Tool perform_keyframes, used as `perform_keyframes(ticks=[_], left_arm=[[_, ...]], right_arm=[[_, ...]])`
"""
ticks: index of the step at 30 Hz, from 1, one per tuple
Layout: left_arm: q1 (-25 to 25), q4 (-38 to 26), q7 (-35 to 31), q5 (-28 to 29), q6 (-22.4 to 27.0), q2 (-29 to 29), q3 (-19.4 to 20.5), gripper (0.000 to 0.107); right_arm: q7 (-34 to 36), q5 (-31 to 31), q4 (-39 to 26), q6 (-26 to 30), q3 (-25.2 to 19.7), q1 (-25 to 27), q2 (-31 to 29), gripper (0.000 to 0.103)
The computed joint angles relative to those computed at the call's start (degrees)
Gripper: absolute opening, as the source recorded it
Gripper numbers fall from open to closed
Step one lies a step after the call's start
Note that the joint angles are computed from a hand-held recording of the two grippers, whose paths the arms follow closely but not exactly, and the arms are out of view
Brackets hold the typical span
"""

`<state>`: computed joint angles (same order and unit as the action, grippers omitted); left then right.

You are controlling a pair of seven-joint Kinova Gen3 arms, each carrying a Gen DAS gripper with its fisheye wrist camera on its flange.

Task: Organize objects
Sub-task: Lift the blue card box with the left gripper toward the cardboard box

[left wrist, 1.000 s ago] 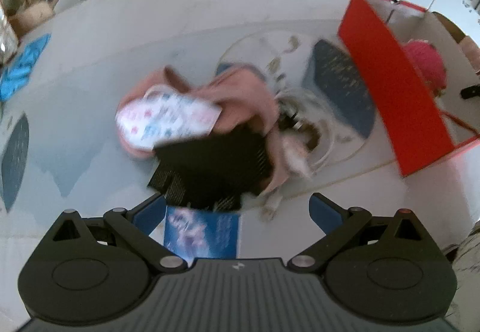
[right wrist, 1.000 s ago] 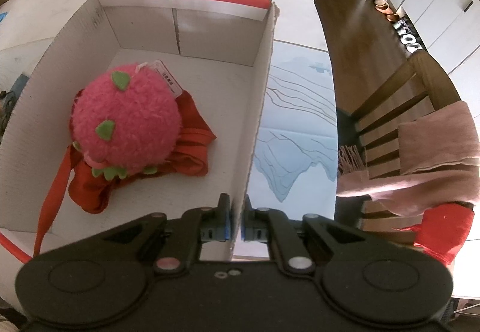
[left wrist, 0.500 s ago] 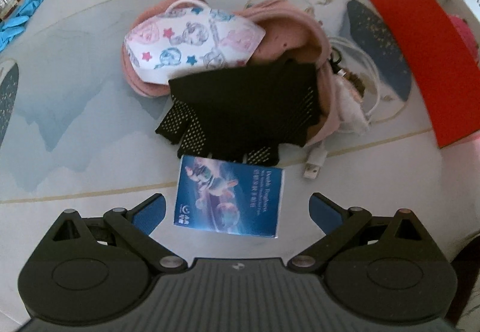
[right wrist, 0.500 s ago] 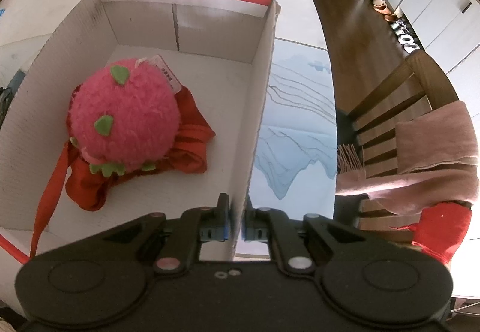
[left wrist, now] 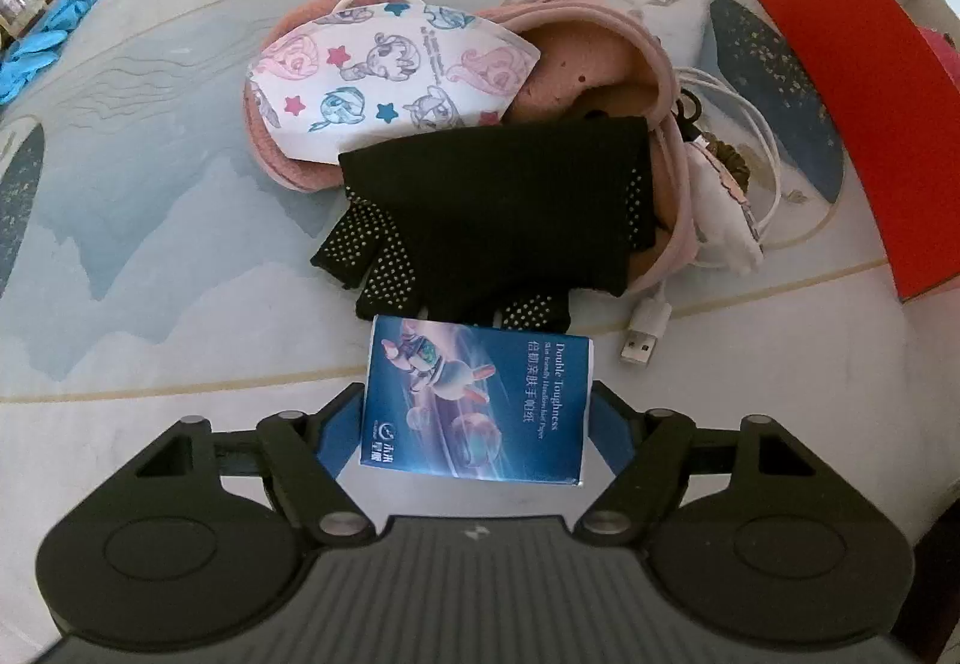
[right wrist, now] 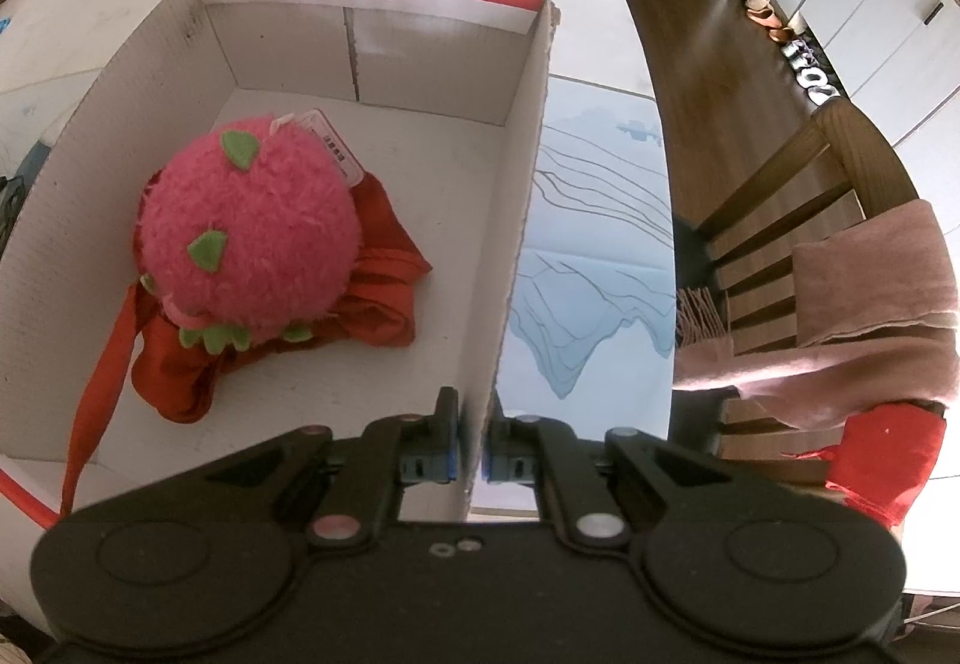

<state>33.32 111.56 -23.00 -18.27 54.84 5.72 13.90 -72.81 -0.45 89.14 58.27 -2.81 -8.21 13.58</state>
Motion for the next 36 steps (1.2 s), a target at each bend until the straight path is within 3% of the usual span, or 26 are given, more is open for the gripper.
perform_keyframes(ticks=[12, 19, 25, 29, 36], left_arm=[[0.70, -5.75, 0.80, -0.07, 6.27, -0.58, 0.72, 0.076], [2.91, -13.14, 0.50, -4.11, 9.31, 0.54, 1.72, 0.076], [5.19, -21.59, -3.44, -6.48, 10.98, 4.06, 1.11, 0.076], [5.78, -26.66, -6.92, -5.50, 10.17, 6.36, -0.09, 0.076], [8.11, -39.25, -16.22, -3.51, 12.93, 13.76, -2.21, 0.076]], right_arm=[[1.44, -1.18, -0.60, 0.67, -0.01, 0.73, 0.33, 0.005], [1.82, -1.01, -0.66, 0.92, -0.04, 0.55, 0.35, 0.005], [2.67, -2.13, -0.96, 1.29, -0.02, 1.22, 0.58, 0.005], [2.98, -2.23, -0.99, 1.31, -0.05, 1.22, 0.65, 0.005], [4.13, -2.86, -0.94, 1.24, -0.10, 1.65, 0.81, 0.005]])
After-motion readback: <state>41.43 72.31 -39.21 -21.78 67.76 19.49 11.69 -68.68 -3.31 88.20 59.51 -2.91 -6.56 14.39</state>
